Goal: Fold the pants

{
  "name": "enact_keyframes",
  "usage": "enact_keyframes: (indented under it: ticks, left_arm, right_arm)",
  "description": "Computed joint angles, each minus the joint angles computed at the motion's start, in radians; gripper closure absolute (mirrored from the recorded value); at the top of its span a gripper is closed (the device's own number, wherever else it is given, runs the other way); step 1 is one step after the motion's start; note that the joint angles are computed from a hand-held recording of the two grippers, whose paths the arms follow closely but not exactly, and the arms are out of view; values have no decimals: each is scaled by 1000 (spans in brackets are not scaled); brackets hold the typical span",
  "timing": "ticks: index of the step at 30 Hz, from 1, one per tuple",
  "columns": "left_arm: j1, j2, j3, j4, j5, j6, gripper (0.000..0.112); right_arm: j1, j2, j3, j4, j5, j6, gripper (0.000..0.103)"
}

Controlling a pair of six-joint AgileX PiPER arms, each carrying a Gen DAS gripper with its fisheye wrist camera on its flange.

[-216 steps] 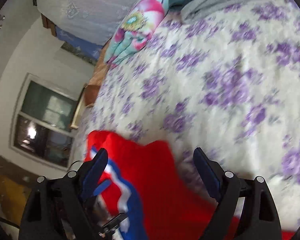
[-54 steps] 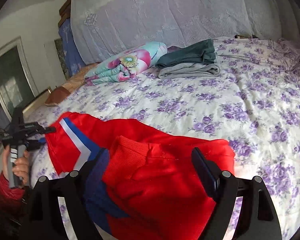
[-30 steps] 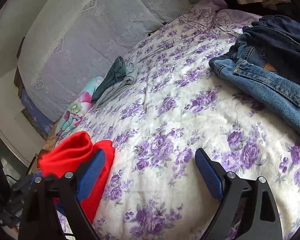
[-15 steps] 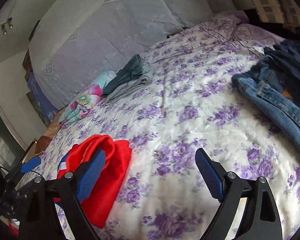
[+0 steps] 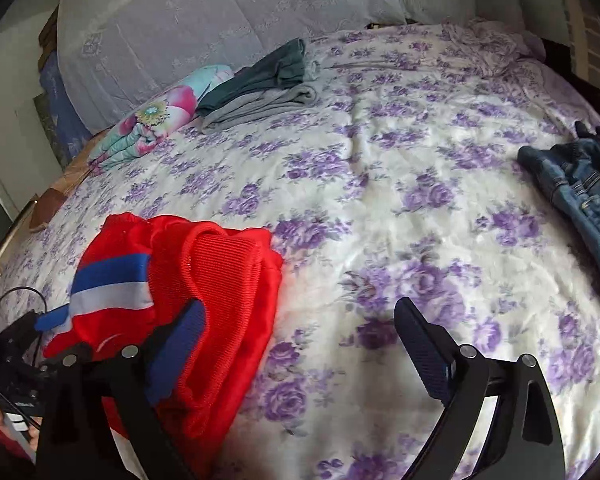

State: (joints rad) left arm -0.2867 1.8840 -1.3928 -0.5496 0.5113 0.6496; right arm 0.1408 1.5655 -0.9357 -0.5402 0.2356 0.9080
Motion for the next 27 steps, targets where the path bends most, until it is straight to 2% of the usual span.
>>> enact_keyframes:
  ticks: [4, 6, 7, 9, 12, 13, 14, 15, 16, 17, 19, 22, 24, 25, 27]
  left_arm:
    - [58, -36, -46, -95, 42, 56, 13]
    - [66, -8, -154, -56, 88, -9, 13]
    - [62, 23, -228, -13, 125, -61, 13]
    - [43, 108, -387, 73, 195, -147, 13]
    - [-9, 286, -633, 298, 307, -313, 13]
    - [-12, 351, -702, 322, 353, -327, 13]
    - [-4, 407, -766, 306, 405, -332, 13]
    - [16, 454, -834, 249, 465, -333, 13]
    - [57, 508, -920, 153, 554, -309, 13]
    - [82, 546, -980, 96, 607, -315, 13]
    - [102, 544, -979, 68, 616, -330, 13]
    - [117, 424, -793, 60, 511, -294, 14]
    - [129, 352, -698, 48, 444, -253, 14]
    - [128, 338, -697, 54, 437, -252, 14]
    - [113, 381, -815, 77, 484, -285, 14]
  right_arm:
    - [14, -103, 48, -183, -36, 185, 8]
    - [65, -129, 17, -325, -14, 293, 8]
    - [97, -124, -9, -346, 2, 287, 8]
    - [153, -78, -71, -287, 39, 174, 8]
    - [226, 37, -156, -221, 196, 45, 8]
    - [222, 72, -156, -175, 214, -5, 8]
    - [200, 85, -132, -89, 193, -67, 8]
    - [163, 63, -85, 11, 131, -116, 8]
    - [131, 45, -44, 89, 72, -152, 8]
    - [120, 35, -27, 128, 52, -191, 8]
    - [133, 31, -32, 93, 73, -169, 8]
    - [140, -15, -12, 45, 70, -121, 8]
    - [157, -74, 6, -133, 56, 44, 8]
    - [175, -84, -17, -233, 86, 125, 8]
    - [208, -65, -86, -371, 147, 209, 8]
